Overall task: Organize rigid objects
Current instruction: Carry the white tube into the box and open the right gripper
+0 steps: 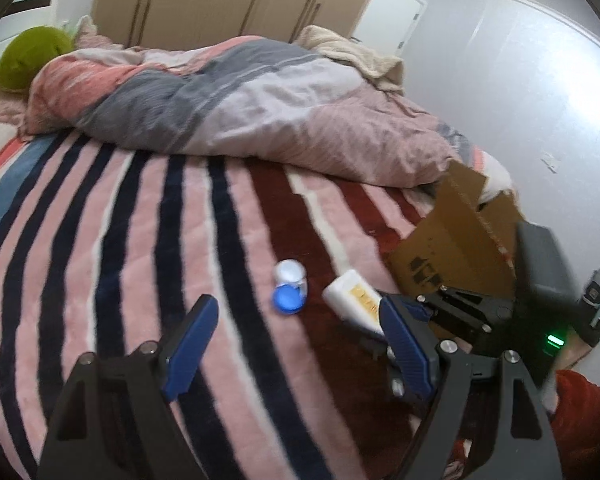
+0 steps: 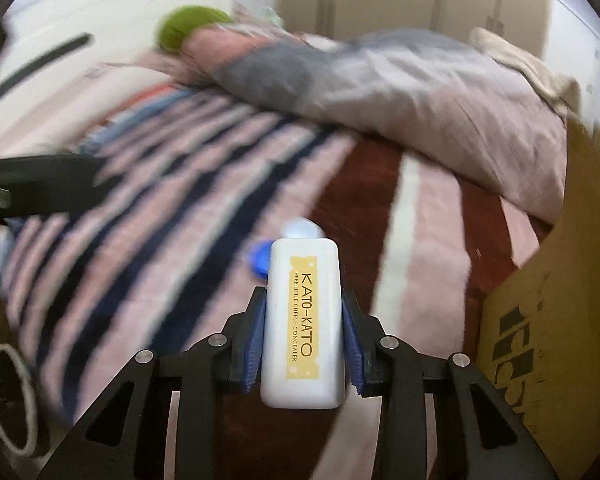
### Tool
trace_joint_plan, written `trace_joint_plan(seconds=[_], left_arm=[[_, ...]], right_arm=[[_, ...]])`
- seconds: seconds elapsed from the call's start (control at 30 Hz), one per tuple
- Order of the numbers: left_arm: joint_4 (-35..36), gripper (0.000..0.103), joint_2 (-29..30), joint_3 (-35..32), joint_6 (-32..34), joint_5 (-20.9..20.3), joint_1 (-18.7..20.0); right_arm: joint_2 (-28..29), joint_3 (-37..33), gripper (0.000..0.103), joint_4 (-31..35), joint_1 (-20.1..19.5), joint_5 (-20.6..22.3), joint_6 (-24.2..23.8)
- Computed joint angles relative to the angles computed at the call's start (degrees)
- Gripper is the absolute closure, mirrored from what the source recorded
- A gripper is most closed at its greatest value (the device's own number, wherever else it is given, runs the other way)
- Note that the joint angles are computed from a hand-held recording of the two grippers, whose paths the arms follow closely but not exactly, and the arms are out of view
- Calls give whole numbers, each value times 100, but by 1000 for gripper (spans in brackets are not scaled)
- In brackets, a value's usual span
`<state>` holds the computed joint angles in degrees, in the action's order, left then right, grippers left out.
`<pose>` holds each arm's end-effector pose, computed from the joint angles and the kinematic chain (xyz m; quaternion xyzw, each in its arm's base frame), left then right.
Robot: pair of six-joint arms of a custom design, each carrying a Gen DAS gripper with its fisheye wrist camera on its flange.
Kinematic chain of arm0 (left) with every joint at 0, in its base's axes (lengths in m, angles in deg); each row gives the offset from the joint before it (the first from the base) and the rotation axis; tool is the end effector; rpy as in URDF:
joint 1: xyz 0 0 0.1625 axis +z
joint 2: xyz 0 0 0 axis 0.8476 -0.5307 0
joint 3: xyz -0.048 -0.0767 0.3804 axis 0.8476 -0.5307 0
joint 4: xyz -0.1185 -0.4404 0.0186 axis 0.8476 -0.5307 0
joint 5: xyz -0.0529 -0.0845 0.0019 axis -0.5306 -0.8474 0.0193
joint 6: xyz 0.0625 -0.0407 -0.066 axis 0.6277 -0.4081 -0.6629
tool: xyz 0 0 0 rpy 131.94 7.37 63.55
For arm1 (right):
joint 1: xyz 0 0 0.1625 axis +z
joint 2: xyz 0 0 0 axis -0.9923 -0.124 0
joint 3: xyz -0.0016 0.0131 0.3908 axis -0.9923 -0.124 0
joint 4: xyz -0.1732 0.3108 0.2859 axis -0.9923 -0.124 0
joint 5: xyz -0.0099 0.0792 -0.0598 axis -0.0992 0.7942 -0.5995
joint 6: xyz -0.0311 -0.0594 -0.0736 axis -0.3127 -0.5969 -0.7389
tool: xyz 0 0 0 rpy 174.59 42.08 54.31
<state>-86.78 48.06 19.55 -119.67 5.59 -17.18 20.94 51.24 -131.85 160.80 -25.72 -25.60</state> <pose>-0.3455 -0.5804 -0.0670 0.0057 0.8805 -0.4222 0.2155 -0.0122 -0.6679 0.2433 0.5604 -0.8038 0.1146 0.1635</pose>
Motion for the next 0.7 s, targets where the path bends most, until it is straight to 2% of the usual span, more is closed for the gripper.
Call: trace_joint_plan(seconds=[0.2,0.27,0.4,0.47,0.7], left_arm=[[-424,26,213,-427,656,-236,-76],[-554,38,282,-609,910,-417,-86],[-371,56,502,-1150,1343,-515,-114],[-293,65,641,-1480,1557,-701,-84],[480,65,1441,-3115,2132,-1130,48]], right_arm=[[-612,-85,72,1352,79,614,-172],[-701,-196,72,1631,95,747,-196],[-740,-466,72,1907,89,933,-208],[-705,-659,72,1981,71,999,-145],[-473,-1351,72,1906,-30,1067,153]])
